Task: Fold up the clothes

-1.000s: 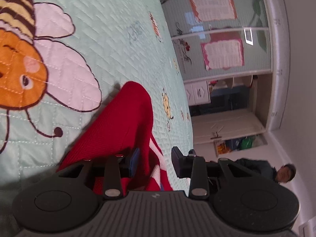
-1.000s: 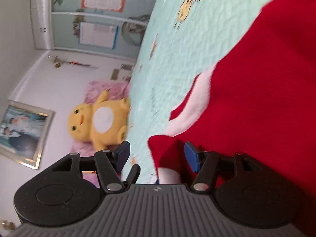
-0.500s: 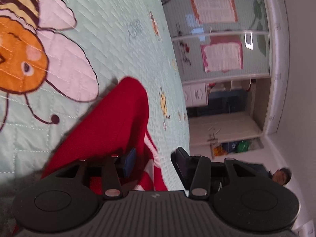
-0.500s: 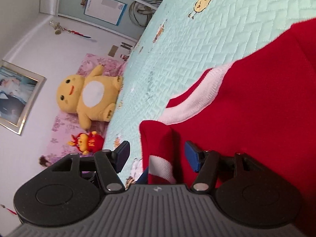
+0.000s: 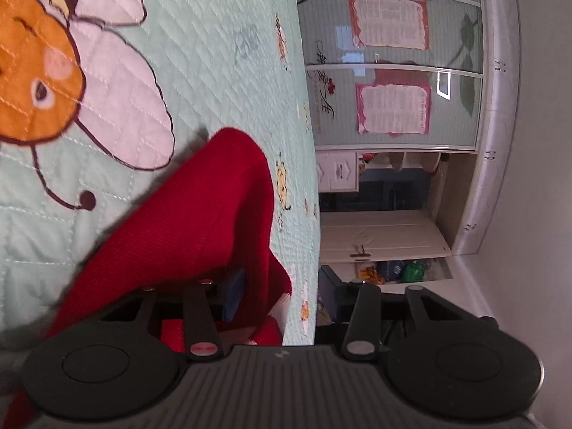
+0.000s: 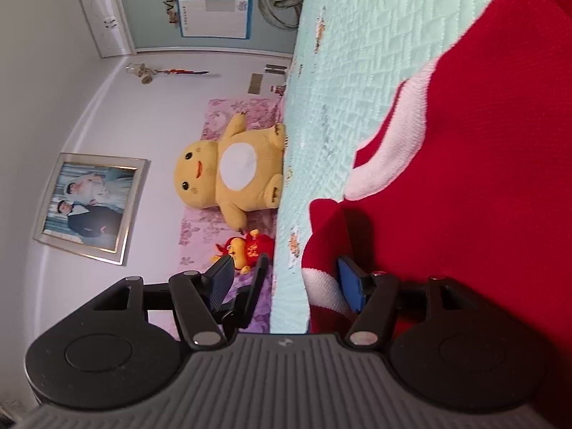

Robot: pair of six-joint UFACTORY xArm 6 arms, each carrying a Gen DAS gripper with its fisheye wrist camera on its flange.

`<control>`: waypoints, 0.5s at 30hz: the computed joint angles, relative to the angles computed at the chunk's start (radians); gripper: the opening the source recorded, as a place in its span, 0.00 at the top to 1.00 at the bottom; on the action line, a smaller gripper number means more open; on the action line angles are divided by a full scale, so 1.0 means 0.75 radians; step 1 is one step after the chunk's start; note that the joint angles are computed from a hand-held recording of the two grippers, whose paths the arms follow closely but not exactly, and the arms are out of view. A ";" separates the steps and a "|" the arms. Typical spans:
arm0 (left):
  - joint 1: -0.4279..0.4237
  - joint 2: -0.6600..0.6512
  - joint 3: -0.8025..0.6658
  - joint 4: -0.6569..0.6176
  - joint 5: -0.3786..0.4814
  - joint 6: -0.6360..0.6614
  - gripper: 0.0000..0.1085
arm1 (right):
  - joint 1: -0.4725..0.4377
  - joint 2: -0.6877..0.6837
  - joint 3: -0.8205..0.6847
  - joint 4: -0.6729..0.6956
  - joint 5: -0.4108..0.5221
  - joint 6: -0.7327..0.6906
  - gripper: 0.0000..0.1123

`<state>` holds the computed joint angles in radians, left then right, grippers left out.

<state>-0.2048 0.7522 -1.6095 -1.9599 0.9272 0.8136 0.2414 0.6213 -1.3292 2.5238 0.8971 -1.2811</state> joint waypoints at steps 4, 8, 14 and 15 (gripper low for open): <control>0.016 0.039 -0.027 -0.037 0.091 -0.007 0.47 | 0.013 -0.029 0.001 0.016 -0.061 -0.046 0.42; 0.017 0.036 -0.035 0.000 0.095 0.006 0.46 | 0.033 -0.057 -0.005 0.063 -0.163 -0.138 0.42; 0.000 -0.042 0.023 0.057 -0.009 0.044 0.45 | 0.035 -0.057 -0.012 0.068 -0.172 -0.153 0.41; -0.005 -0.062 0.042 0.055 -0.035 0.057 0.45 | 0.035 -0.052 -0.016 0.054 -0.177 -0.145 0.41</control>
